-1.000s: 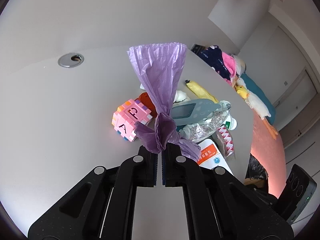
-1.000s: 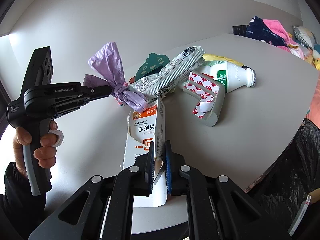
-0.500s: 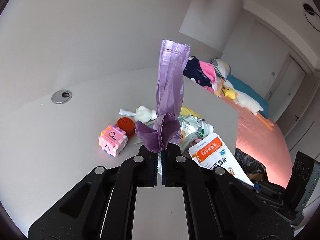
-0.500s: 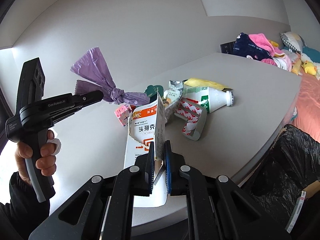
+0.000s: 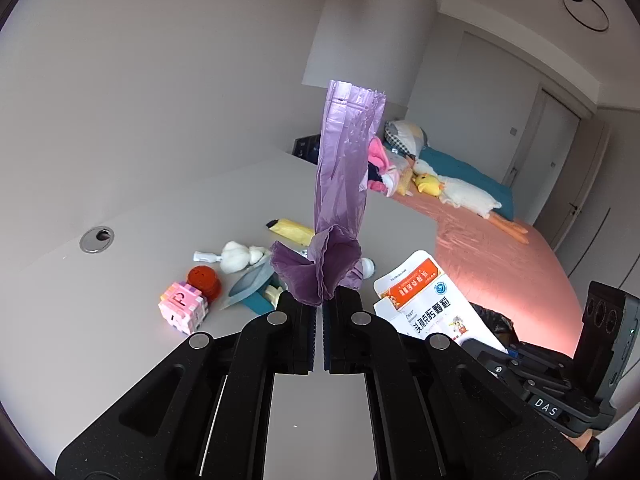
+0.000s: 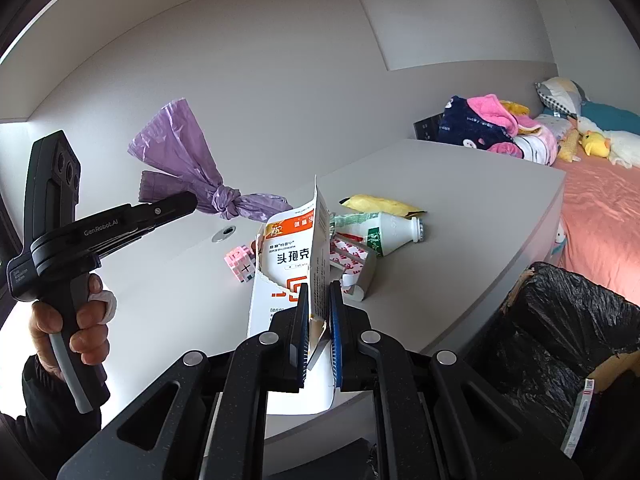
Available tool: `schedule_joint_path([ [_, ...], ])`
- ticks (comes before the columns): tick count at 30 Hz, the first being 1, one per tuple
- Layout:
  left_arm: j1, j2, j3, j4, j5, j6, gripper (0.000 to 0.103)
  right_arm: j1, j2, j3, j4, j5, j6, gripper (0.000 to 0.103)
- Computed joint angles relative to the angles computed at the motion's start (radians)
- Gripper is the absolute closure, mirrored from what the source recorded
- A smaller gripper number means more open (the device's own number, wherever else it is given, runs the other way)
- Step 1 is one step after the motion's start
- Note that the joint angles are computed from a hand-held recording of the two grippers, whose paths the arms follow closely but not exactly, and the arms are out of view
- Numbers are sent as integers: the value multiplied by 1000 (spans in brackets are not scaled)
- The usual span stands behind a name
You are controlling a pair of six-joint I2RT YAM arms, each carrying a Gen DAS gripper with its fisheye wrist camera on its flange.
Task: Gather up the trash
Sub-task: 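Carry the purple bag and box over the trash bag and open both tools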
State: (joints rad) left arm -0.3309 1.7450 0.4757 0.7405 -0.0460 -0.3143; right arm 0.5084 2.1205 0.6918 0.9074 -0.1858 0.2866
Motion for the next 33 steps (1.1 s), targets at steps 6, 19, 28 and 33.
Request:
schedule_joint_path([
  [6,-63,29,49,-20,1,-5,102,-35,-28,-79,58,21,14,93],
  [19,-175,152,187,-51,44,15,102,-140,-83,-222,143,44,27,93],
  [28,-252,229,323,-126,72,34,102,-231,-107,-302,202,51,38,93],
  [33,-311,270,398,-166,62,46,102,-291,-116,-352,242,42,39,93],
])
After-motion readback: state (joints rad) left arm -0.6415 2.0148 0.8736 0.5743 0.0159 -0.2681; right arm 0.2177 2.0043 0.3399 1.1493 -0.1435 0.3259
